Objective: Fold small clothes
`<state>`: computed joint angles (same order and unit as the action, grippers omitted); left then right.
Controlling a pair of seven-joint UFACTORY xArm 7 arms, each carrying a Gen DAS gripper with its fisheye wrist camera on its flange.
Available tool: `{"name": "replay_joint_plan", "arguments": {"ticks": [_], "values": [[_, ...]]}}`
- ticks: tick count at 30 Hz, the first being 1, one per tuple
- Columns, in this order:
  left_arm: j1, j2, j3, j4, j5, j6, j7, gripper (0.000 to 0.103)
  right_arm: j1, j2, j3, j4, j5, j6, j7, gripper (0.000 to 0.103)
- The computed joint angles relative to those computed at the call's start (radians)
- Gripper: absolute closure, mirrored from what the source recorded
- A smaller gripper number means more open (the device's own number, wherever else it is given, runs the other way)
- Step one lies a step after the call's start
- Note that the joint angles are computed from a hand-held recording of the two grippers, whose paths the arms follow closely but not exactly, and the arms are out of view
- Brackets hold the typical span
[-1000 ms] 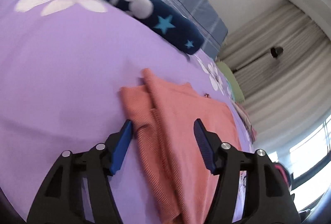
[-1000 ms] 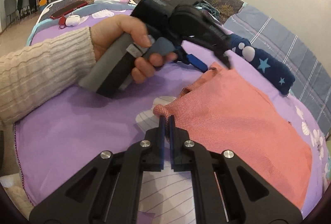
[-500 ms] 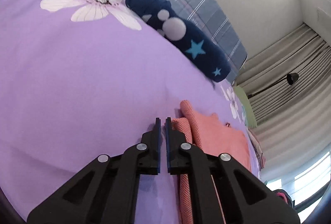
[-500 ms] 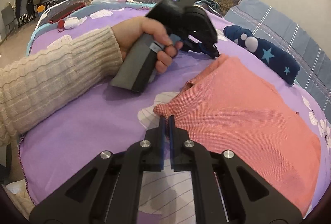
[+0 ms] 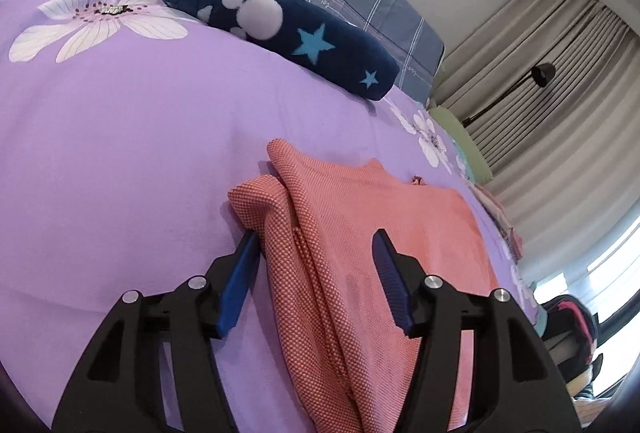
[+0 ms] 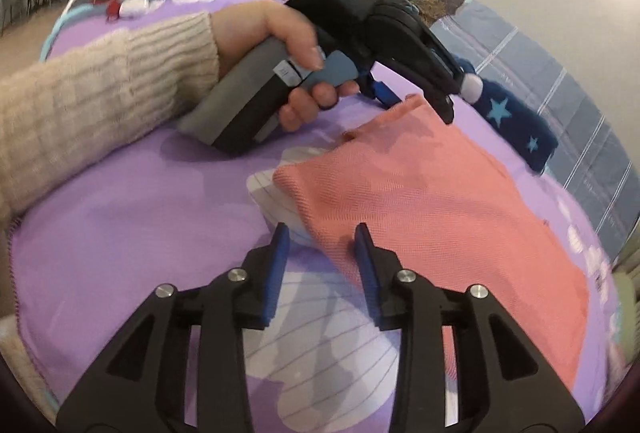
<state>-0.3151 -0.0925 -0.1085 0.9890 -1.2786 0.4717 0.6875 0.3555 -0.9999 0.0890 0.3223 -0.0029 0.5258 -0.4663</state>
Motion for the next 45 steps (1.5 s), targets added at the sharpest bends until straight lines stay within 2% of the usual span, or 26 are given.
{"name": "replay_joint_plan", "arguments": {"ticks": [3,5,8,10,11,12,15,18,22,29,31,34,36,38,43,44,45], "values": [[0.001,-0.004,0.002,-0.004,-0.012,0.005,0.010,0.044,-0.053,0.038,0.075,0.001,-0.046,-0.059,0.045,0.061],[0.000,-0.004,0.000,-0.006,-0.010,0.001,0.013,0.044,-0.119,0.071,0.162,-0.004,-0.108,-0.137,0.108,0.058],[0.001,-0.003,0.003,-0.005,-0.028,0.006,0.025,0.044,-0.203,0.126,0.256,0.003,-0.192,-0.234,0.201,0.058],[0.002,-0.005,0.004,-0.007,-0.040,0.010,0.034,0.044,-0.228,0.157,0.277,0.024,-0.221,-0.246,0.246,0.061],[0.002,-0.005,0.003,-0.007,-0.042,0.010,0.035,0.044,-0.205,0.178,0.252,0.035,-0.218,-0.234,0.247,0.067],[0.002,-0.004,0.003,-0.007,-0.044,0.010,0.037,0.044,-0.172,0.196,0.214,0.044,-0.211,-0.217,0.239,0.077],[0.002,-0.005,-0.001,-0.007,-0.029,0.003,0.029,0.043,-0.153,0.209,0.175,0.056,-0.212,-0.199,0.255,0.094],[0.000,-0.005,-0.004,-0.007,-0.003,-0.007,0.012,0.043,-0.092,0.234,0.087,0.086,-0.156,-0.156,0.238,0.097],[0.000,-0.001,-0.002,0.000,0.023,-0.005,-0.015,0.043,-0.046,0.245,0.019,0.117,-0.079,-0.110,0.214,0.098],[0.001,-0.030,-0.006,-0.008,0.226,0.003,-0.225,0.042,-0.006,0.240,-0.064,0.130,0.023,-0.108,0.142,0.098],[0.000,-0.051,-0.010,-0.024,0.329,0.004,-0.296,0.042,0.006,0.234,-0.081,0.134,0.062,-0.090,0.129,0.098],[-0.007,-0.073,0.002,-0.034,0.414,0.036,-0.342,0.042,0.021,0.228,-0.113,0.140,0.119,-0.076,0.102,0.098],[-0.018,-0.065,0.020,-0.023,0.398,0.068,-0.332,0.042,0.028,0.228,-0.122,0.142,0.149,-0.079,0.090,0.098],[-0.026,-0.026,0.034,0.008,0.330,0.103,-0.293,0.042,0.034,0.233,-0.131,0.148,0.176,-0.081,0.078,0.098],[-0.009,0.079,0.006,0.102,0.173,0.087,-0.182,0.042,0.035,0.221,-0.135,0.144,0.216,-0.084,0.056,0.098],[-0.002,0.090,-0.002,0.113,0.158,0.081,-0.183,0.048,0.033,0.219,-0.134,0.144,0.220,-0.081,0.055,0.098],[0.005,0.108,-0.009,0.129,0.148,0.072,-0.196,0.062,0.032,0.218,-0.133,0.144,0.224,-0.078,0.053,0.098]]}}
